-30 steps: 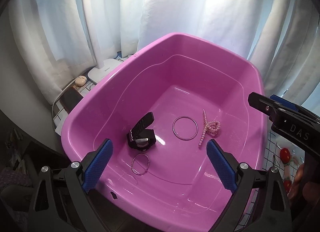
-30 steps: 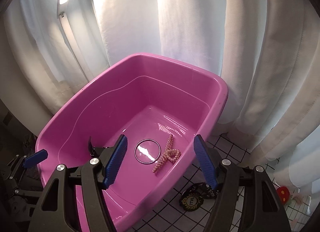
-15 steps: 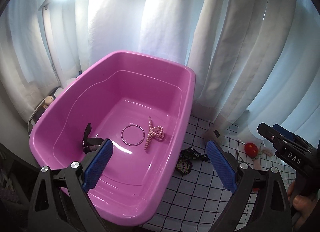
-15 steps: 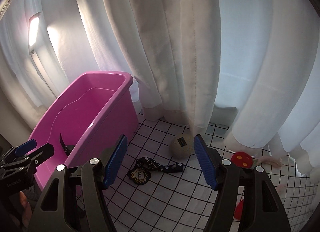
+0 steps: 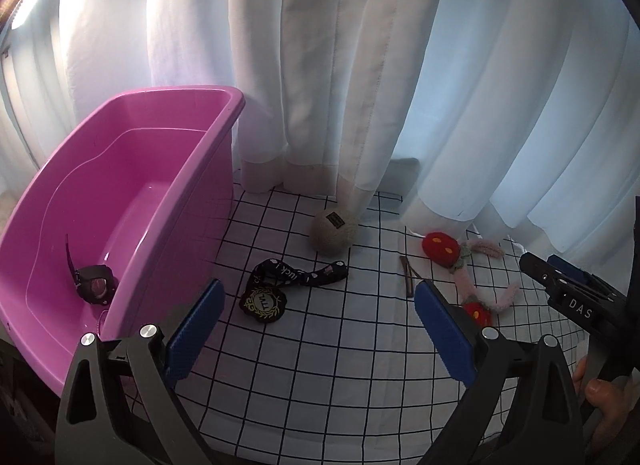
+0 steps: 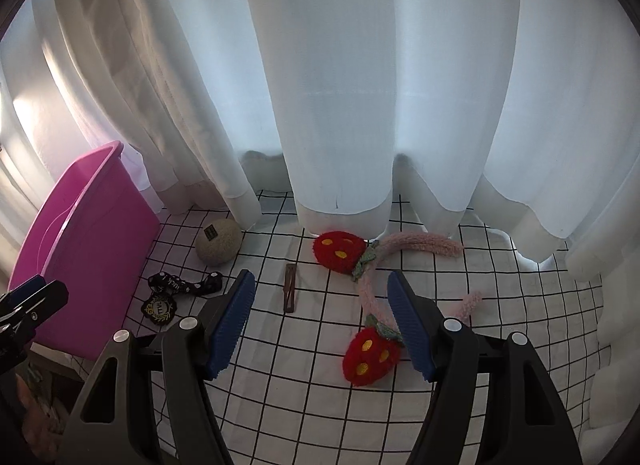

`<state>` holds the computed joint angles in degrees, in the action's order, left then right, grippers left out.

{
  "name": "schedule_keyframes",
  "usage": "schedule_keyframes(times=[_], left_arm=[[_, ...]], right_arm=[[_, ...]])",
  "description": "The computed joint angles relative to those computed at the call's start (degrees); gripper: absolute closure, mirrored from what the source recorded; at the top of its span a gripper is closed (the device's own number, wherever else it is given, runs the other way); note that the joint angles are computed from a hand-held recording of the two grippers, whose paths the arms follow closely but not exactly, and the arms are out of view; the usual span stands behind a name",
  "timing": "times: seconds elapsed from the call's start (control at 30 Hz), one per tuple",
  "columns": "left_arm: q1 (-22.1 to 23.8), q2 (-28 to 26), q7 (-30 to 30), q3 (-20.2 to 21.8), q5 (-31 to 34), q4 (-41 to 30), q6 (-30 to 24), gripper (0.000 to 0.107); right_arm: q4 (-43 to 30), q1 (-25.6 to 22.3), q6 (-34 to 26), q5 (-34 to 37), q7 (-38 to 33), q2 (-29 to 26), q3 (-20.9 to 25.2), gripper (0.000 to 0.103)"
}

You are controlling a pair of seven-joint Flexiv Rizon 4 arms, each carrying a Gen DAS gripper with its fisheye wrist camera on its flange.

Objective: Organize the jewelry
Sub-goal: 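Move both tools back toward the strawberry headband and lanyard badge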

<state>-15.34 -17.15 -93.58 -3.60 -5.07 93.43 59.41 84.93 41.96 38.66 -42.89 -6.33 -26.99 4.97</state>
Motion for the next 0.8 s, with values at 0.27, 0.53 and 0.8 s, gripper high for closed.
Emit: schedule_keyframes(times=[0.27,0.53,0.8], left_arm=[[-3.0,-6.2,-6.0,2.5,5.8,-3.5,-0.2,0.013],[-3.8,-13.2,-8.6,4.0,9.0,-8.8,-0.6,0.013],[-3.1,-18.2,-10.0,5.5,9.3,-12.1,-2.2,0.013]], right_arm=[[3.8,-2.1,3.3,1.9,-0.9,-1.2,0.2,0.037],[3.4,-3.0,4.9,3.9,-3.9,-4.4,-0.4,0.037],[2.8,-3.1,5.3,5.5,-5.1,-6.7,-1.5,0.037]])
